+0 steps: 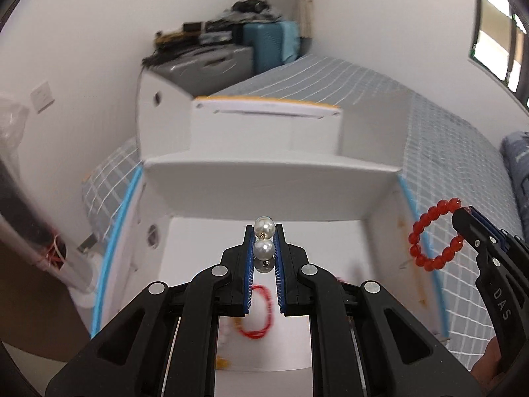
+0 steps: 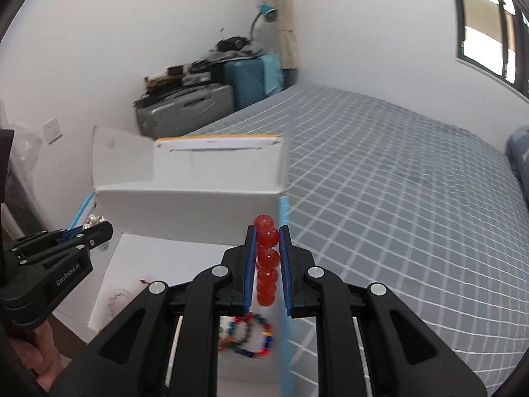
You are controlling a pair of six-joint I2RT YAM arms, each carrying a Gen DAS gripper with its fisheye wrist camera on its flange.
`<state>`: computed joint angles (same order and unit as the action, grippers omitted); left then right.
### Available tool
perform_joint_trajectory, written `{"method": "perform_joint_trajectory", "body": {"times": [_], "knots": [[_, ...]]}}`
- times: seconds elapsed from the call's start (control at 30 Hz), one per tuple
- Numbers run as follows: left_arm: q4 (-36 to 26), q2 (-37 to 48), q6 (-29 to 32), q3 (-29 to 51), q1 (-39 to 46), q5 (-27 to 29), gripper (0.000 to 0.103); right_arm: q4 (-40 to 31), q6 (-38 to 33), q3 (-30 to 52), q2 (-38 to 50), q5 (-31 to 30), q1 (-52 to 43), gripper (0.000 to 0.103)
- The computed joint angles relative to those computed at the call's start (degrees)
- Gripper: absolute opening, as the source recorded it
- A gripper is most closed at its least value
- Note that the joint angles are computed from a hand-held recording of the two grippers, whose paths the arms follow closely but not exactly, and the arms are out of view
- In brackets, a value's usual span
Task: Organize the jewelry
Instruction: 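Carry the pearl strand and red bead bracelet over the white box, then open both tools to drop the pearl strand and red bracelet into the box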
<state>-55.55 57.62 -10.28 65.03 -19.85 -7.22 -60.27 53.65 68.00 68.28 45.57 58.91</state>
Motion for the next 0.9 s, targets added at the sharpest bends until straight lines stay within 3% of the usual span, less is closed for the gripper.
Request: {"method": "perform_joint_trajectory", "body": {"times": [0.27,0.47,0.9], "knots": [[1.1,4.3,4.9,-3.4,10.6,5.2,0.011,9.8,-4.7,-1.1,9.3,-10.7,-5.1,0.013],[1.2,8.4,7.2,-4.2,12.4,7.9,0.011,9.2,-4.5,-1.0,13.2,-14.4,-7.0,0.013],[0.6,10.5,8.7,-5.0,12.4,8.4,0.013,6.8,-4.3,1.1,16.5,-19.3,-9.7,0.013]]}}
